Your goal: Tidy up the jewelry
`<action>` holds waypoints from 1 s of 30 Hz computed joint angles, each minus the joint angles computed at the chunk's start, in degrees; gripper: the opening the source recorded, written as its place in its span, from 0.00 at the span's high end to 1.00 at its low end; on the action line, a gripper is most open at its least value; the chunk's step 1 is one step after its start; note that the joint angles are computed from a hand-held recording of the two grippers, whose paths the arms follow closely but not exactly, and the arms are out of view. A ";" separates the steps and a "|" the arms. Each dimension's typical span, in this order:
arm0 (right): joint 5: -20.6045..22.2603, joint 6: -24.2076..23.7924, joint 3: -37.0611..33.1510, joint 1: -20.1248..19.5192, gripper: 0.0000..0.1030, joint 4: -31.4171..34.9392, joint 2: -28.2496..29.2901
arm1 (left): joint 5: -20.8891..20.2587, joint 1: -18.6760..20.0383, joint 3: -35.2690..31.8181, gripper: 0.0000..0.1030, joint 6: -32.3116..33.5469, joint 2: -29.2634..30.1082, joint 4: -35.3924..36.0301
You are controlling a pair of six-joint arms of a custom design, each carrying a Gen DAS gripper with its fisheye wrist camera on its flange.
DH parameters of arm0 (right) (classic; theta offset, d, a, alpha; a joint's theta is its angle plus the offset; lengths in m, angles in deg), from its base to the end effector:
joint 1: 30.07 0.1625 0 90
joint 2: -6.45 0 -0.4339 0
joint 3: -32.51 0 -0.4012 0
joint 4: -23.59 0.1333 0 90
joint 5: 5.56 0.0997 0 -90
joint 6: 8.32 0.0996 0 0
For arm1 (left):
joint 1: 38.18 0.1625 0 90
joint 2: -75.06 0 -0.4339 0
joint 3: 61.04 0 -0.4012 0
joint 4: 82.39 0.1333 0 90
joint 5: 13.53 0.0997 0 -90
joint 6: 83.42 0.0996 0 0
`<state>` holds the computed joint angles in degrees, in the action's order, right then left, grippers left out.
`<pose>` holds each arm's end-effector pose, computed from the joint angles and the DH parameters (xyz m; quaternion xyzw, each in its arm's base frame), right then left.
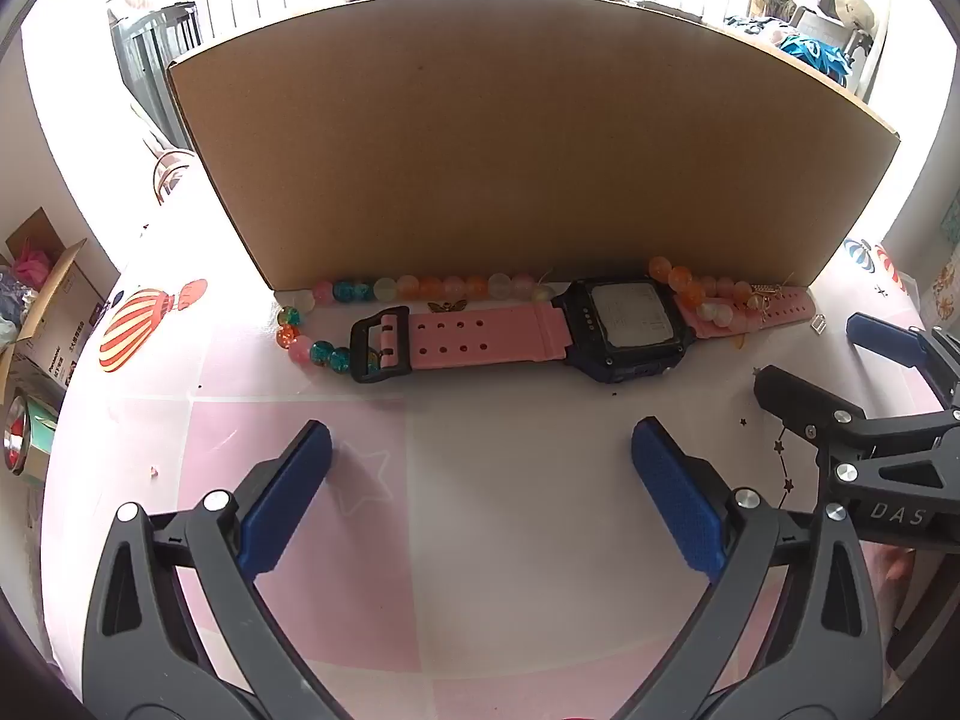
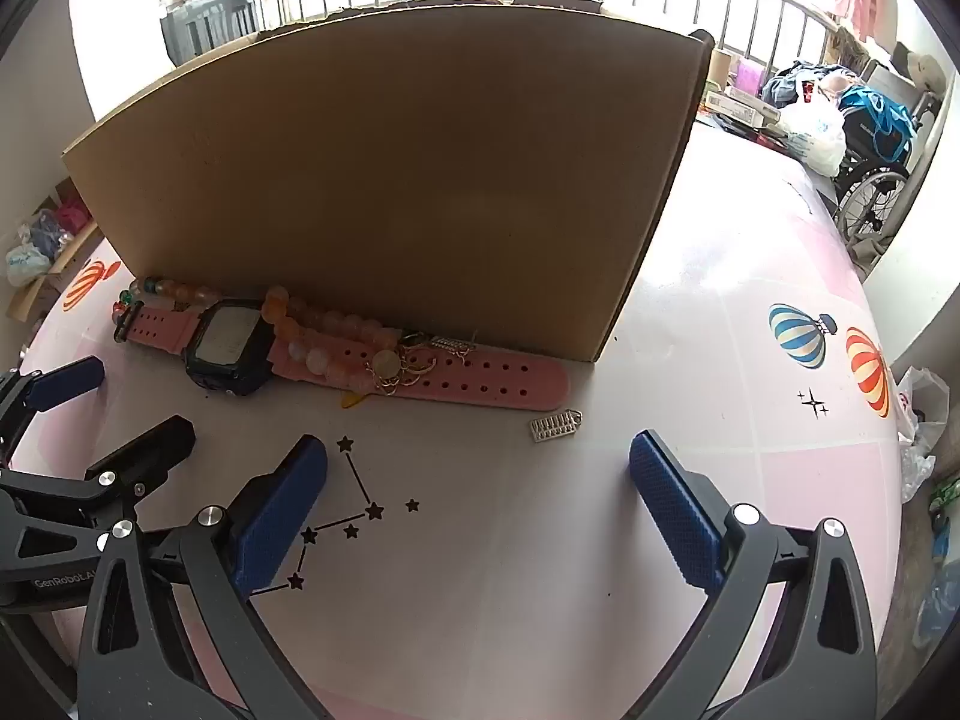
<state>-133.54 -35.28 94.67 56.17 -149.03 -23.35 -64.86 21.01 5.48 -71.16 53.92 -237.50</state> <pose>0.0168 -0.8424 0.1899 0.0368 -0.8664 0.3092 0.3904 -0.2452 -0.7929 -0.0061 0.2885 0.8856 -0.2121 0.2959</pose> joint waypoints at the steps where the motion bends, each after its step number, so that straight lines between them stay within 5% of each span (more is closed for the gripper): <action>1: 0.01 0.05 -0.02 0.00 0.05 0.08 0.00 | 0.03 0.00 -0.06 0.06 -0.08 0.01 0.18; 30: 0.09 -0.13 -0.01 -0.01 0.05 -0.24 0.04 | -0.03 0.01 0.01 0.06 0.33 0.08 -0.55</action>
<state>-133.45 -35.41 94.66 56.16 -149.27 -23.32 -64.89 21.02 5.49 -70.82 54.00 -238.05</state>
